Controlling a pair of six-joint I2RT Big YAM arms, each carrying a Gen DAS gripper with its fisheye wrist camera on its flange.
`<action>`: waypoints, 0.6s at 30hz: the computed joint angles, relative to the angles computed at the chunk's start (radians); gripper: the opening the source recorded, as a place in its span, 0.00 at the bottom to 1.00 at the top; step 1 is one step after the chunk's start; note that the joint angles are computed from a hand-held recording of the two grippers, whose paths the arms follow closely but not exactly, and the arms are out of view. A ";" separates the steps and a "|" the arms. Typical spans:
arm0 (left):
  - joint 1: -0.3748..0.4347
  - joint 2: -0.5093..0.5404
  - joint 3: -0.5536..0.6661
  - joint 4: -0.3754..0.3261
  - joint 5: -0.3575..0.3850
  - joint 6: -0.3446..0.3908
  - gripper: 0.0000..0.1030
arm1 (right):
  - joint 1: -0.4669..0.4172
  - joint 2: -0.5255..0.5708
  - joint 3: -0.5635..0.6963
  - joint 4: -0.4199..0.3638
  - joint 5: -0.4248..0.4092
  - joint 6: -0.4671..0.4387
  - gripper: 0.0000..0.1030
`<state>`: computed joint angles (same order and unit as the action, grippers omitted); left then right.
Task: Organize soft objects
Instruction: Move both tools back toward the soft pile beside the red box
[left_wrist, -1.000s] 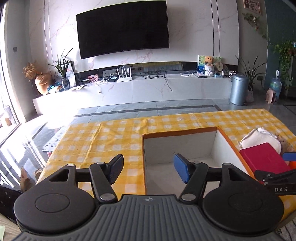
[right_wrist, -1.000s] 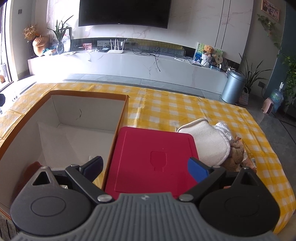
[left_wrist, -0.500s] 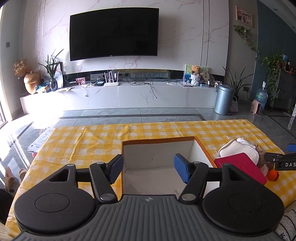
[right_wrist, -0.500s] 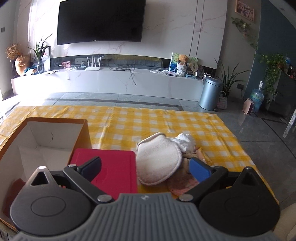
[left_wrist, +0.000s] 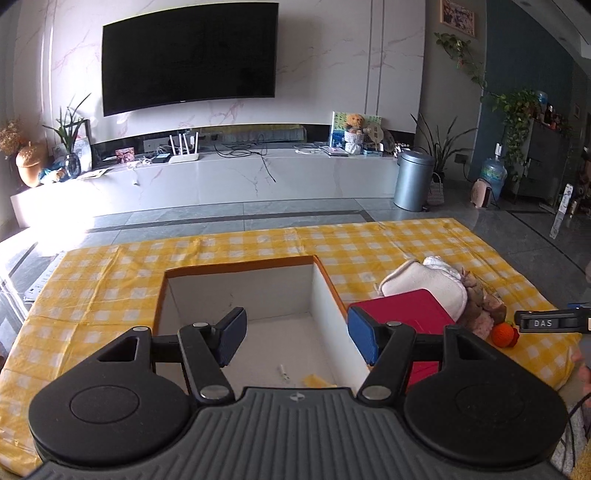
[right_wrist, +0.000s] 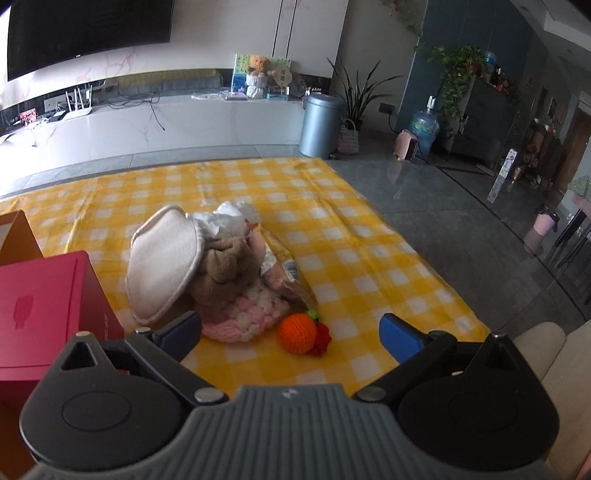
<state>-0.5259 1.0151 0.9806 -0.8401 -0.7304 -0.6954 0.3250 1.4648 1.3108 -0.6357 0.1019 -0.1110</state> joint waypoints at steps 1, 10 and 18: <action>-0.005 0.019 0.009 0.012 0.016 0.020 0.72 | -0.007 0.021 0.015 -0.029 -0.012 0.003 0.97; -0.017 0.177 0.097 0.098 0.236 0.103 0.72 | -0.075 0.171 0.133 -0.220 -0.092 0.130 0.97; -0.032 0.241 0.152 0.029 0.207 0.062 0.72 | -0.106 0.235 0.171 -0.163 -0.134 0.181 0.97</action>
<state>-0.5582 1.2563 1.1323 -0.8107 -0.5235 -0.6339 0.2190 1.7001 1.4817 -0.7989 -0.0321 0.0698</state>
